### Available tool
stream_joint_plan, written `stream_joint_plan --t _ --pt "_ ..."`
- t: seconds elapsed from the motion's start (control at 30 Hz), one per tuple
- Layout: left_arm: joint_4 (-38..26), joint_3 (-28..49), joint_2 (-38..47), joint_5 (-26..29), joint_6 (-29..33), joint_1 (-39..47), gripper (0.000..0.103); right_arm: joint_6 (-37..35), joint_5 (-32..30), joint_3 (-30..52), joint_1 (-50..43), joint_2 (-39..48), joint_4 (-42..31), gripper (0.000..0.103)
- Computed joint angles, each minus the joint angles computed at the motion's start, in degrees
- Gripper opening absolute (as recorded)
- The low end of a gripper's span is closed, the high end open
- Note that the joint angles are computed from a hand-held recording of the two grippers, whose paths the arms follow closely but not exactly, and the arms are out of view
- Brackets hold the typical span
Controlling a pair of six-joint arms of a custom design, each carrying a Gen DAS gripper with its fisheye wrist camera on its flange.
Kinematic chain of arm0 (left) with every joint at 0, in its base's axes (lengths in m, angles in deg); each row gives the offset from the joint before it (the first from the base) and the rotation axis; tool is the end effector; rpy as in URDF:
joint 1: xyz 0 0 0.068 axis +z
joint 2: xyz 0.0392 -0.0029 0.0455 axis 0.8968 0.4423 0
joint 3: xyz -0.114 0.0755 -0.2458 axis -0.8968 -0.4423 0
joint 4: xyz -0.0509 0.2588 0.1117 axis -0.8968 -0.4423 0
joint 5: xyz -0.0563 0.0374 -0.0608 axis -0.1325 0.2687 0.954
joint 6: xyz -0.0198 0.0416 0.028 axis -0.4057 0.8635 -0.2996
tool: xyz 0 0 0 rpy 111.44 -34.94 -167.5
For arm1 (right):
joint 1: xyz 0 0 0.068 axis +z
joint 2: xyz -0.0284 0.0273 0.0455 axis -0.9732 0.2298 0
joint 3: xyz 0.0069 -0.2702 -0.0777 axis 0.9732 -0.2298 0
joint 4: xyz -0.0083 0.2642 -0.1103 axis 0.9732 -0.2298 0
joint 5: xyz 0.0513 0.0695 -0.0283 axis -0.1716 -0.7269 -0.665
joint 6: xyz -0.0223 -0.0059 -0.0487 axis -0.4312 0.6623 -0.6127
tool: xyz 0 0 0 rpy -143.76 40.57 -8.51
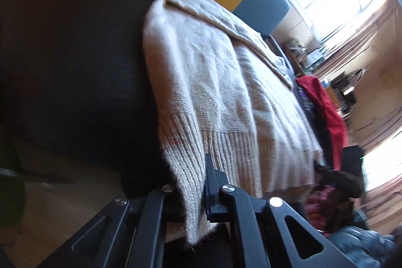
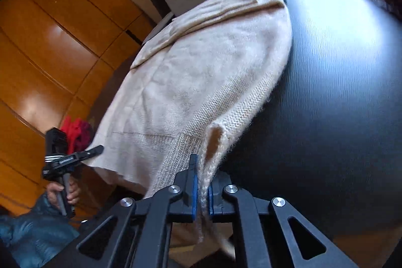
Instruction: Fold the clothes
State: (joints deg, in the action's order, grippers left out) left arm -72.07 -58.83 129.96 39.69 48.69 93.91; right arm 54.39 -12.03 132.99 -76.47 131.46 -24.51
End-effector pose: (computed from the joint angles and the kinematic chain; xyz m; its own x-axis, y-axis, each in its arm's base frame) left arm 0.1733 0.0749 0.1216 -0.7606 -0.5065 -0.4063 -0.2056 0.7814 -0.5892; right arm 0.4243 0.0277 0.1644 -0.8700 -0.1568 -0.4675 -0.4433 0.6638 0.6023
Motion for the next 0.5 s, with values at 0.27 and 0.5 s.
stream_joint_plan --t 0.27,0.5 --pt "-15.3 6.1 -2.6 16.3 11.3 11.2 0.006 -3.6 -12.2 8.4 -1.1 3.8 -11.3 0.006" --pt "5.5 13.9 4.9 20.5 -8.5 4.6 0.006 6.0 -15.9 29.1 1.0 14.5 -8.8 0.006"
